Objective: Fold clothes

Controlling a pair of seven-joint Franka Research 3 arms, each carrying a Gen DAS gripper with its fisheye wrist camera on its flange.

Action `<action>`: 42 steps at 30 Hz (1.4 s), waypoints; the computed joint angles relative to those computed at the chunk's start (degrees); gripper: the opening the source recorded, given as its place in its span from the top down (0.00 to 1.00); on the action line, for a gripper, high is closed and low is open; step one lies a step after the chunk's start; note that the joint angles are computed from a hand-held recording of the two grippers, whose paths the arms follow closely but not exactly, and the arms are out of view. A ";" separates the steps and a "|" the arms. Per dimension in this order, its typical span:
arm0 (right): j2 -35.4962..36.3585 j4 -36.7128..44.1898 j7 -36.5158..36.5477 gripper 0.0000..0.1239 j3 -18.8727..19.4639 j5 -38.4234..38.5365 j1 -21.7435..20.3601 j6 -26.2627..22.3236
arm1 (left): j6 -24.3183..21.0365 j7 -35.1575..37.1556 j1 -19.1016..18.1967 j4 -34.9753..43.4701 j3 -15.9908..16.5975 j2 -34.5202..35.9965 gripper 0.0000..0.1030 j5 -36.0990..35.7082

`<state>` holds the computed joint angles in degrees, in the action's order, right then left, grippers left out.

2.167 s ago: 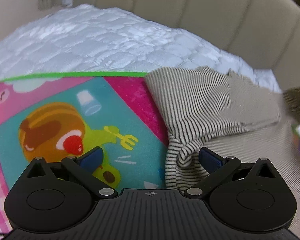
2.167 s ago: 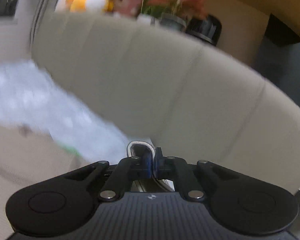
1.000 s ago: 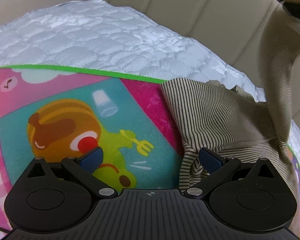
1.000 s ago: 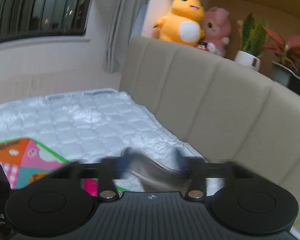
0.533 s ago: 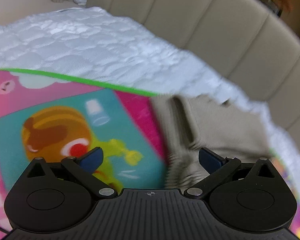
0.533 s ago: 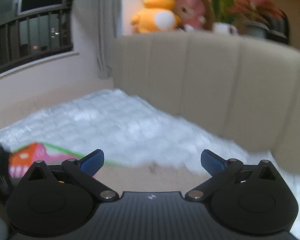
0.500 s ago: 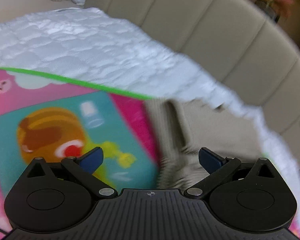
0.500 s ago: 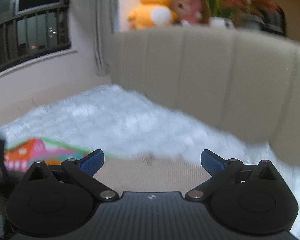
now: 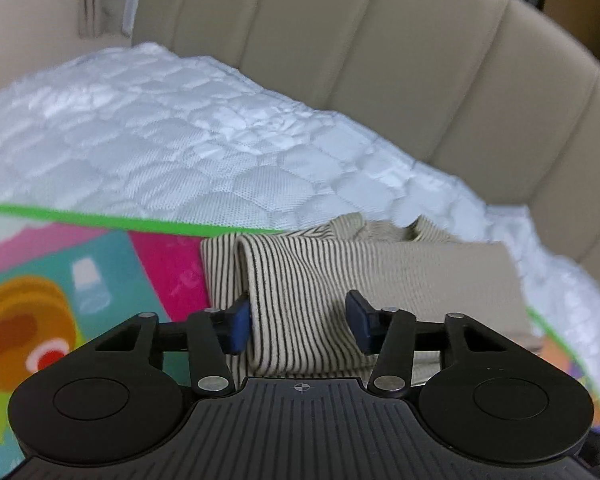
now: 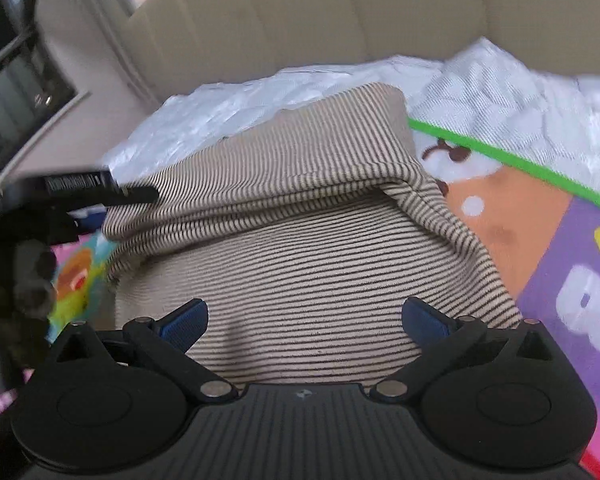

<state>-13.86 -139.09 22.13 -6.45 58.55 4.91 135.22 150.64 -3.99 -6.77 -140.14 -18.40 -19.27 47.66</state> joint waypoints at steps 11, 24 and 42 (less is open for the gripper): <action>-4.80 -5.76 -12.72 0.17 0.82 1.58 4.43 10.09 | 1.86 5.90 -0.65 -3.79 1.11 -1.58 0.46 2.24; 9.88 11.65 -16.97 0.59 5.53 14.83 7.81 23.78 | 4.97 9.89 1.50 -7.56 1.28 -4.91 0.25 -1.51; 17.06 22.87 4.03 0.56 5.50 -1.22 0.46 9.76 | 36.30 6.20 11.19 -18.18 3.28 -5.68 0.26 -14.64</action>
<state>3.20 -116.23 26.16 -0.95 57.33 5.37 144.98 186.93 2.20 4.43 -158.32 -15.12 -24.94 33.02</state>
